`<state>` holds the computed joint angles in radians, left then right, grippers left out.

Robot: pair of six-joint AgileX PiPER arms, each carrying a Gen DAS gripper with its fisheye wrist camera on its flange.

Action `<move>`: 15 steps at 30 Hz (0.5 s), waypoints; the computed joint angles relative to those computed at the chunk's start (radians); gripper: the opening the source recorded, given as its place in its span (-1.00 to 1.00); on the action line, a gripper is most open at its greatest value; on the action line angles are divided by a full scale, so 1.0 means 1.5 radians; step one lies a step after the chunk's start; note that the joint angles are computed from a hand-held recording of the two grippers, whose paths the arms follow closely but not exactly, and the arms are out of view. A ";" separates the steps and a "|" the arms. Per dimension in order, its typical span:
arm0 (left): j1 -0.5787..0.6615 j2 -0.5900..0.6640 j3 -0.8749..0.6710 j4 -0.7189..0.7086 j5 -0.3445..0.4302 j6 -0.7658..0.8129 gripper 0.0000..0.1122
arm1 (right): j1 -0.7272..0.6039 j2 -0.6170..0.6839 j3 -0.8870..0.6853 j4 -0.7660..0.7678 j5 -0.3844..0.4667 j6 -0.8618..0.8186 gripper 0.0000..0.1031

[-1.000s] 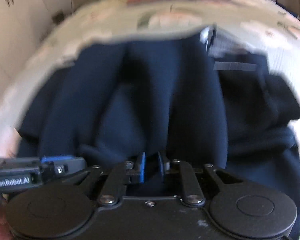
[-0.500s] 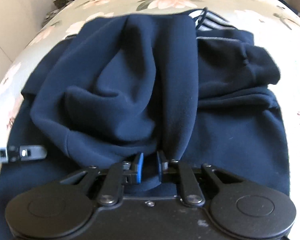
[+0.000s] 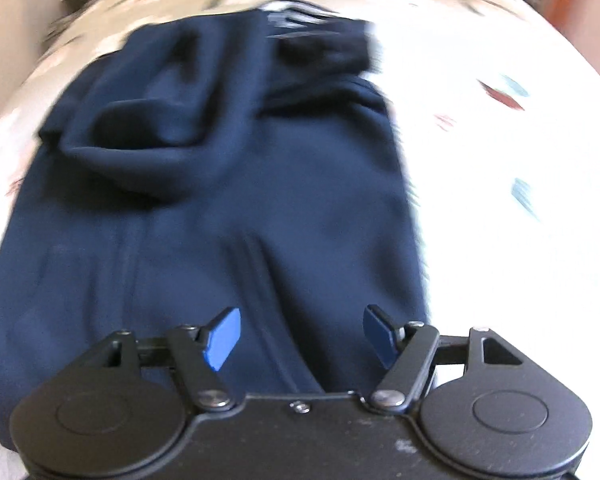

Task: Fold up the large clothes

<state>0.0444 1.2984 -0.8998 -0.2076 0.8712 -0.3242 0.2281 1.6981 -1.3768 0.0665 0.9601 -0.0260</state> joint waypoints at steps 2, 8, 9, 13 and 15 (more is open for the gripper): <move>-0.006 -0.028 0.019 0.005 0.018 -0.022 -0.13 | -0.036 -0.043 0.048 0.003 -0.004 0.013 0.59; 0.014 -0.069 0.065 -0.028 0.065 0.016 -0.08 | -0.089 -0.078 0.100 0.017 0.047 0.022 0.59; 0.022 -0.073 0.073 -0.039 0.072 0.028 -0.08 | -0.093 -0.080 0.107 0.024 0.054 0.020 0.59; 0.032 -0.096 0.101 -0.050 0.084 0.053 -0.07 | -0.066 -0.081 0.122 -0.017 0.074 0.056 0.59; 0.052 -0.101 0.112 -0.066 0.093 0.077 -0.07 | -0.030 -0.072 0.115 -0.071 0.093 0.092 0.59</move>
<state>0.1228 1.1464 -0.7311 -0.3072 1.0102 -0.2092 0.1838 1.5897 -1.2046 -0.0404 1.0995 0.1123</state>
